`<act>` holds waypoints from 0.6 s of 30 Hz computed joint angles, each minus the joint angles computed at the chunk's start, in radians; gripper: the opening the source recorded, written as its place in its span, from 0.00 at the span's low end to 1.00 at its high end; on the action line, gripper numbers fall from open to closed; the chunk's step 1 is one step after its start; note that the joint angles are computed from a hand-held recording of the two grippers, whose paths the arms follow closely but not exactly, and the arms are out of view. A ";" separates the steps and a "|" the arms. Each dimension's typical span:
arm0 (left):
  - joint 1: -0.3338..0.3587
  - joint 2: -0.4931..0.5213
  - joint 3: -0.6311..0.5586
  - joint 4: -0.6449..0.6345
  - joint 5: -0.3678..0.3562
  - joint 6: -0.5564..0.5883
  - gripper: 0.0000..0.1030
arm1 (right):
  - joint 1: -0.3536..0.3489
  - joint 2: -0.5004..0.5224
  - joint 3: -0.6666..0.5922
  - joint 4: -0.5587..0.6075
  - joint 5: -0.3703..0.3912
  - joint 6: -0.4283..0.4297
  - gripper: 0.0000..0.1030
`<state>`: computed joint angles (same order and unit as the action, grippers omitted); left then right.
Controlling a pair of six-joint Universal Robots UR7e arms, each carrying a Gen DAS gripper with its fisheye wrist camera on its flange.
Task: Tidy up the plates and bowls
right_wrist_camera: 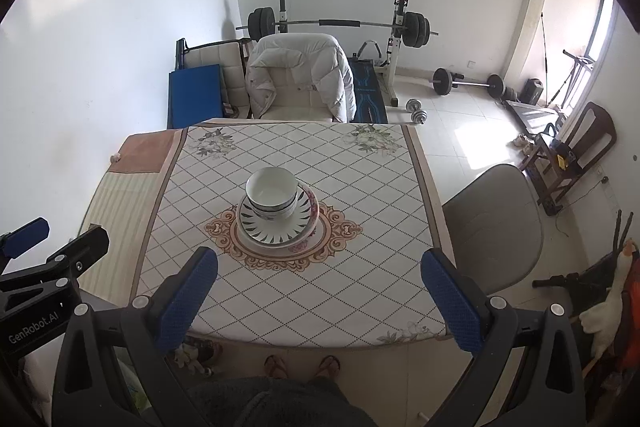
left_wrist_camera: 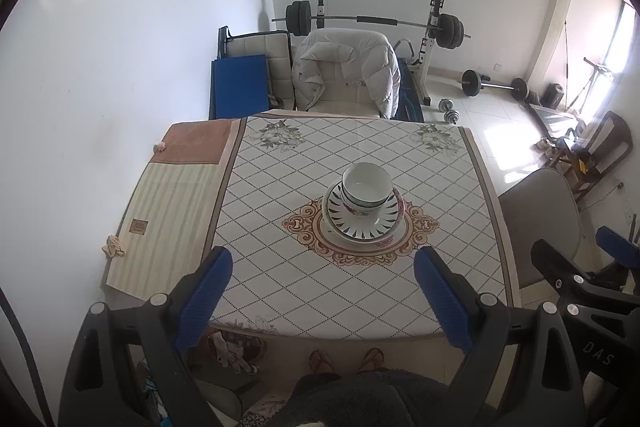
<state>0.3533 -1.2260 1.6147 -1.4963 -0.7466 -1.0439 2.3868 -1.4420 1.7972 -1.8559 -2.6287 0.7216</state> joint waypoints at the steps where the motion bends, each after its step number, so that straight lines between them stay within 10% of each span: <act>1: -0.004 -0.006 0.005 -0.001 0.001 -0.001 0.90 | 0.008 0.002 -0.003 0.023 -0.003 0.021 1.00; 18: -0.040 -0.047 0.044 -0.011 0.006 0.002 0.90 | 0.050 -0.007 -0.017 0.141 -0.002 0.150 1.00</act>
